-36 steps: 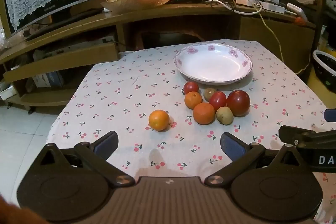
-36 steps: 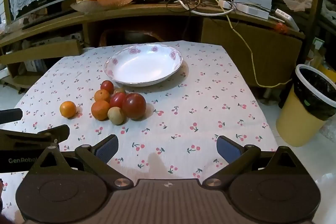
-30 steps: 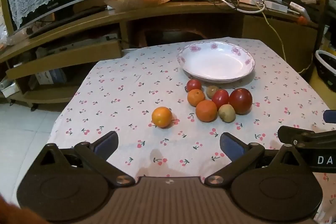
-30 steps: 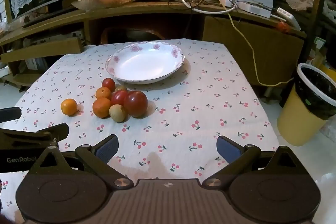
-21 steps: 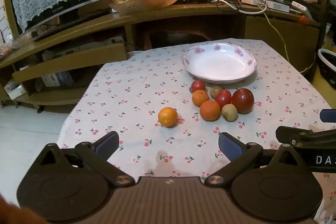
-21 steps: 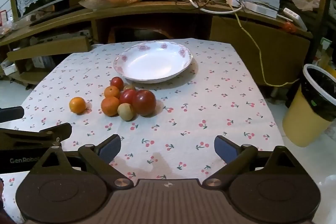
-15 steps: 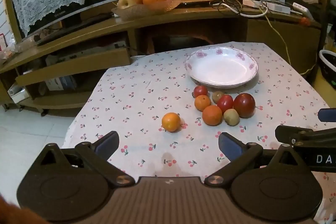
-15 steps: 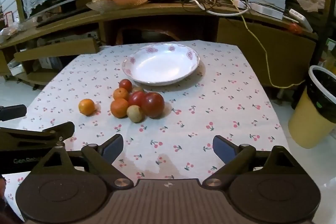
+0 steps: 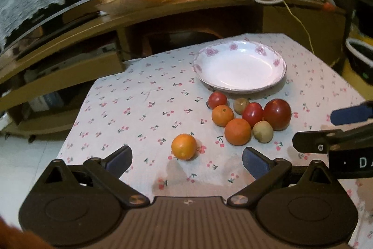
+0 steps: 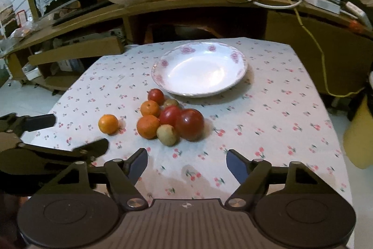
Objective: Organize fruits
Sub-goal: 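Move both tools toward the fruit cluster beside the white plate, then grasp the loose orange with the left tool while the right tool grasps a pale round fruit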
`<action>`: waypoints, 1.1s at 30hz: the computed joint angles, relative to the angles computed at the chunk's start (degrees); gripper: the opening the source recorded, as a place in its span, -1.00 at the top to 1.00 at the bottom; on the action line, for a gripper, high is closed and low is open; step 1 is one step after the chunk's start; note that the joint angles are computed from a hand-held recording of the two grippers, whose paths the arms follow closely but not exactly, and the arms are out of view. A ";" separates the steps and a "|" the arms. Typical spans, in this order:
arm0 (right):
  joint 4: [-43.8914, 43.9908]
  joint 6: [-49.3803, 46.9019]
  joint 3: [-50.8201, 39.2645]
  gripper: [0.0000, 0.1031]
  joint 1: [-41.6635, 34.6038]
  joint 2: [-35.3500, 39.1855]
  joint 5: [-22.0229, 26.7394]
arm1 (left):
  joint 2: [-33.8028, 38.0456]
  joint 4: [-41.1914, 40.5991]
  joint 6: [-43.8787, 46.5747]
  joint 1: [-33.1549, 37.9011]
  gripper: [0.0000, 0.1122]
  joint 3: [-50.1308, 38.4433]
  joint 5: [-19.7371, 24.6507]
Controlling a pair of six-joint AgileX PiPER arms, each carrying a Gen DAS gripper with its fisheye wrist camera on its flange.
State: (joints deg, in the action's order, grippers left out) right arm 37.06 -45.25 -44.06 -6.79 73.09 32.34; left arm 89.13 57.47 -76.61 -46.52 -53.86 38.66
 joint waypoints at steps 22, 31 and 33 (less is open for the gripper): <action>6.93 -7.23 -8.91 0.33 2.71 16.62 2.61 | 5.28 -10.95 23.94 14.24 -0.65 0.59 -20.12; 6.94 -10.01 -8.75 0.50 3.30 16.99 0.67 | 5.78 -22.37 36.13 15.05 -0.05 -0.19 -23.72; 7.60 -11.38 -8.71 0.51 2.85 16.93 1.12 | 5.42 -29.58 43.01 15.58 0.10 -0.43 -23.65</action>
